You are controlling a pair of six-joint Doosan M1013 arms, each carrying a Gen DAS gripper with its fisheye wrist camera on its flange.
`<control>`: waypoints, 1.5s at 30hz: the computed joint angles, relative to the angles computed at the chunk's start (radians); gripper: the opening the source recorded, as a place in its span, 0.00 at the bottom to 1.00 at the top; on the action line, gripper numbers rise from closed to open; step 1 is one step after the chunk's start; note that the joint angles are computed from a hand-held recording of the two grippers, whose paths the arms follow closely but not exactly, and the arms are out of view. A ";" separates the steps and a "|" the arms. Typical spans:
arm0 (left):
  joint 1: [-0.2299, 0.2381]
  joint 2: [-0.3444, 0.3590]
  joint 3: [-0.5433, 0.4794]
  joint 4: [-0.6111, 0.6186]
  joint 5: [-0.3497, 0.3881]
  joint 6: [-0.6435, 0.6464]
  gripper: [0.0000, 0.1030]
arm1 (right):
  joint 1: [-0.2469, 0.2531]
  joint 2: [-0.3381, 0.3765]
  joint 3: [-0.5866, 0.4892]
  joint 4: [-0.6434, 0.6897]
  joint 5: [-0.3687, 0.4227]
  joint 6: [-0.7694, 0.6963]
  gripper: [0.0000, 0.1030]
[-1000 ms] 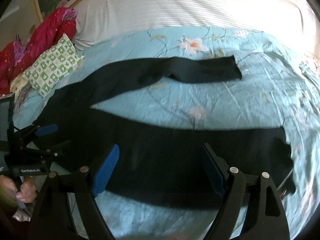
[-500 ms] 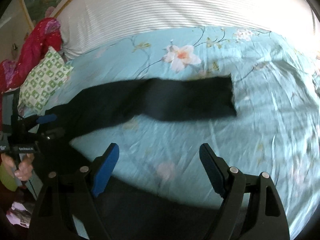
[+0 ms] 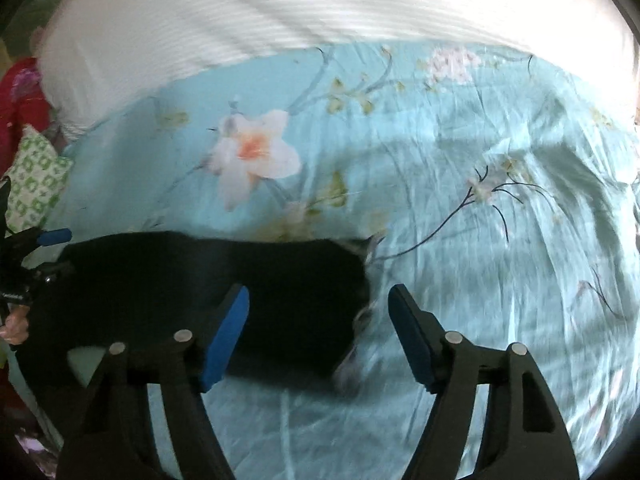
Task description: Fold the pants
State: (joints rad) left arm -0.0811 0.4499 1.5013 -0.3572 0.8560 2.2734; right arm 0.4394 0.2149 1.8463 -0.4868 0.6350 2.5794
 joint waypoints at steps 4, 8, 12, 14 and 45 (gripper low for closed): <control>-0.007 0.054 -0.056 0.037 0.081 0.007 0.77 | -0.033 0.022 -0.016 0.106 -0.030 -0.116 0.56; -0.008 0.059 -0.058 0.009 0.103 0.066 0.51 | -0.041 0.028 -0.018 0.110 -0.059 -0.149 0.16; -0.002 0.039 -0.041 -0.043 0.138 0.112 0.06 | -0.034 0.015 -0.008 0.102 -0.098 -0.179 0.10; 0.001 0.012 -0.011 -0.069 0.128 0.142 0.05 | -0.029 -0.002 0.000 0.082 -0.110 -0.166 0.10; 0.042 -0.355 0.461 -0.298 0.156 0.351 0.03 | 0.220 -0.292 0.357 -0.531 -0.175 0.313 0.09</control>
